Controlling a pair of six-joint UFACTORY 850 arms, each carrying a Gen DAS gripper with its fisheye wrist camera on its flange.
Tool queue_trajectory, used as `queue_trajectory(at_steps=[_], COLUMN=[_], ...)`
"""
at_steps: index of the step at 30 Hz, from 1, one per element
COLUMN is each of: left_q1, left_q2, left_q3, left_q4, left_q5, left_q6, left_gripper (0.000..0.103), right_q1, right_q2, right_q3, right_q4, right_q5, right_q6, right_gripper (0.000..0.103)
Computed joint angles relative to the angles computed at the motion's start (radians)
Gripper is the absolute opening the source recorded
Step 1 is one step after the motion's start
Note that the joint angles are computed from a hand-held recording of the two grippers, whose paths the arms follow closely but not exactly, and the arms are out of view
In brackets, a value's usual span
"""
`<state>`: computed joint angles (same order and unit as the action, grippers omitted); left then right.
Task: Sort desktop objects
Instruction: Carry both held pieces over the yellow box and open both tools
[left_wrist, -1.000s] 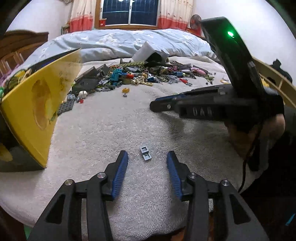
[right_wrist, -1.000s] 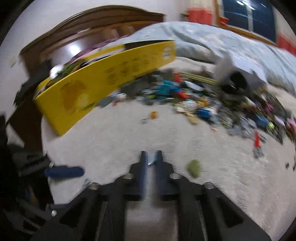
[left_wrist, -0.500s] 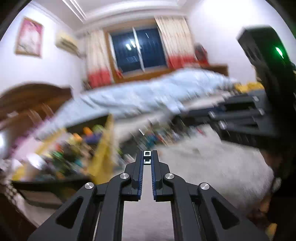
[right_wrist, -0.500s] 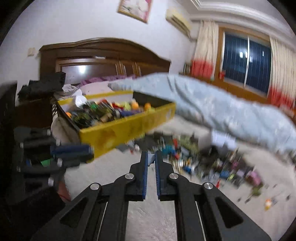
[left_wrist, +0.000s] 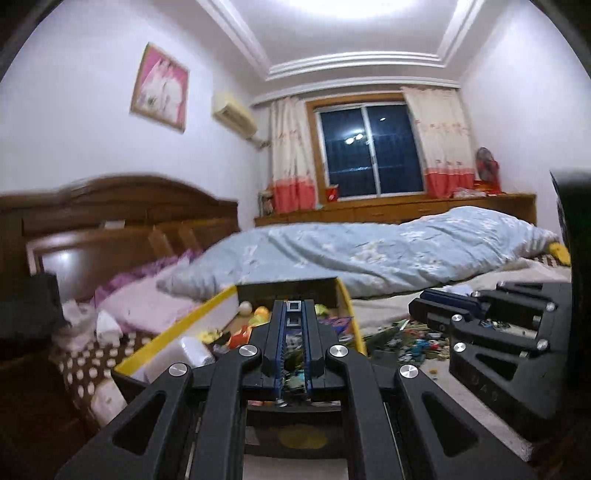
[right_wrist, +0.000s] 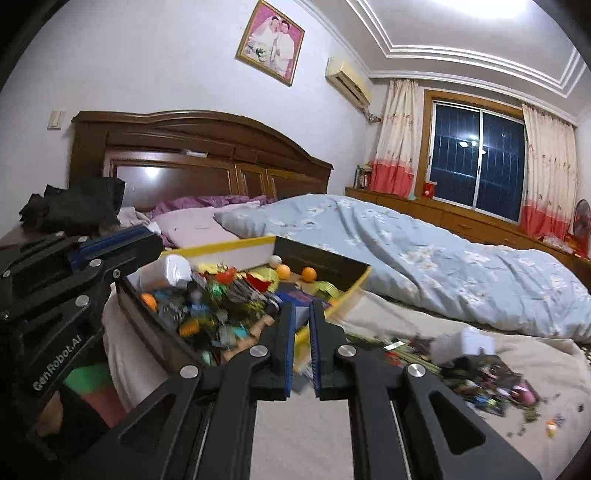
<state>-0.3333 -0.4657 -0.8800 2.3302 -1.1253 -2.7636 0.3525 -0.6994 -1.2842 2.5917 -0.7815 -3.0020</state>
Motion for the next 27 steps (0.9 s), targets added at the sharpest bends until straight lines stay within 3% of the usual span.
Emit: queue_trajectory(at_steps=[3, 9, 12, 13, 17, 18, 20, 22, 24, 27], left_q1=[0.067, 0.178, 0.191, 0.186, 0.168, 0.169, 0.168, 0.173, 0.163, 0.105], left_q2=[0.002, -0.058, -0.111, -0.125, -0.135, -0.137, -0.146, -0.136, -0.114, -0.097], left_q3=[-0.022, -0.136, -0.219, -0.235, -0.226, -0.227, -0.241, -0.235, -0.201, -0.157], left_q4=[0.033, 0.121, -0.001, -0.067, -0.068, -0.08, -0.172, -0.148, -0.055, -0.056], left_q5=[0.121, 0.418, 0.615, 0.633, 0.598, 0.598, 0.584, 0.588, 0.521, 0.313], left_q6=[-0.009, 0.025, 0.123, 0.194, 0.193, 0.186, 0.224, 0.169, 0.052, 0.055], left_gripper=[0.008, 0.008, 0.008, 0.009, 0.013, 0.016, 0.033, 0.036, 0.036, 0.041], right_q1=[0.025, 0.067, 0.079, 0.083, 0.086, 0.086, 0.084, 0.079, 0.067, 0.041], right_q2=[-0.055, -0.193, -0.254, -0.263, -0.281, -0.282, -0.288, -0.292, -0.277, -0.243], right_q3=[-0.099, -0.346, -0.433, -0.442, -0.445, -0.44, -0.447, -0.455, -0.437, -0.409], right_q4=[-0.054, -0.364, -0.497, -0.518, -0.533, -0.528, -0.537, -0.583, -0.575, -0.593], right_q5=[0.064, 0.24, 0.294, 0.305, 0.316, 0.319, 0.334, 0.345, 0.337, 0.309], right_q6=[0.084, 0.398, 0.531, 0.548, 0.544, 0.531, 0.551, 0.615, 0.643, 0.708], right_gripper=[0.007, 0.007, 0.007, 0.007, 0.007, 0.007, 0.008, 0.015, 0.033, 0.049])
